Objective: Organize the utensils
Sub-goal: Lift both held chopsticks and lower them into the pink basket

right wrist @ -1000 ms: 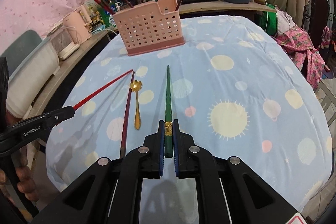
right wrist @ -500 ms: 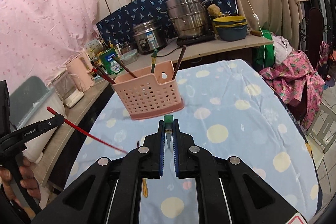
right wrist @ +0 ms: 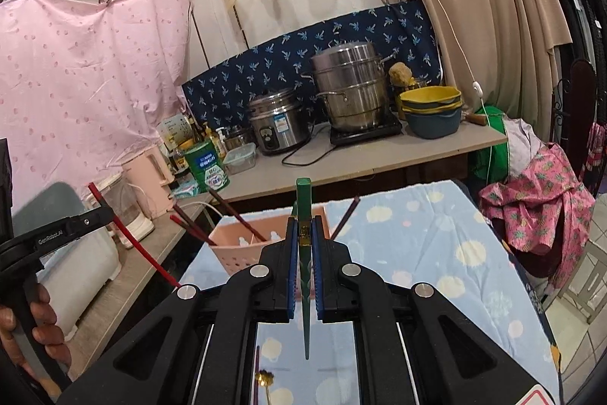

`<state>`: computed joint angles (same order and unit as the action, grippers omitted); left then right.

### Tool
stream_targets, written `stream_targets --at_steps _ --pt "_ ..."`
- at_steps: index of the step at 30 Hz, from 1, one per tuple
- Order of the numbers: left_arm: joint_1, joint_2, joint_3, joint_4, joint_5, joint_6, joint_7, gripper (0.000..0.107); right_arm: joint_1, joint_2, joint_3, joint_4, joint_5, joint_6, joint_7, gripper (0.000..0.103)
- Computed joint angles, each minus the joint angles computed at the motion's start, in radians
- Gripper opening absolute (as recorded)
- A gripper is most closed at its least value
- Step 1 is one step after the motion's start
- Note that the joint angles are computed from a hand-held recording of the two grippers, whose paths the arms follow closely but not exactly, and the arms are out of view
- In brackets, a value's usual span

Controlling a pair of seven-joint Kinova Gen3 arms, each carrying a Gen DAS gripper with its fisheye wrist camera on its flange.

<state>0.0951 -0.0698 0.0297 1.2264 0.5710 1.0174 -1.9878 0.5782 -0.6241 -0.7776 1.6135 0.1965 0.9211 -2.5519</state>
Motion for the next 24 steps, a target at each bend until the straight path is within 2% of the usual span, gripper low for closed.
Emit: stream_targets --at_steps 7,12,18,24 --pt "0.009 0.086 0.044 -0.173 -0.039 -0.024 0.086 0.007 0.095 0.048 0.004 -0.069 0.063 -0.076 0.000 0.007" --pt "0.036 0.150 0.084 -0.274 -0.121 -0.058 0.146 0.007 0.148 0.099 -0.012 -0.108 0.103 -0.126 -0.021 0.007" --pt "0.067 0.210 0.109 -0.307 -0.192 -0.101 0.179 0.007 0.223 0.165 -0.093 -0.134 0.171 -0.144 -0.059 0.007" --pt "0.080 0.251 0.118 -0.292 -0.237 -0.118 0.198 0.007 0.262 0.244 -0.186 -0.132 0.255 -0.133 -0.119 0.007"
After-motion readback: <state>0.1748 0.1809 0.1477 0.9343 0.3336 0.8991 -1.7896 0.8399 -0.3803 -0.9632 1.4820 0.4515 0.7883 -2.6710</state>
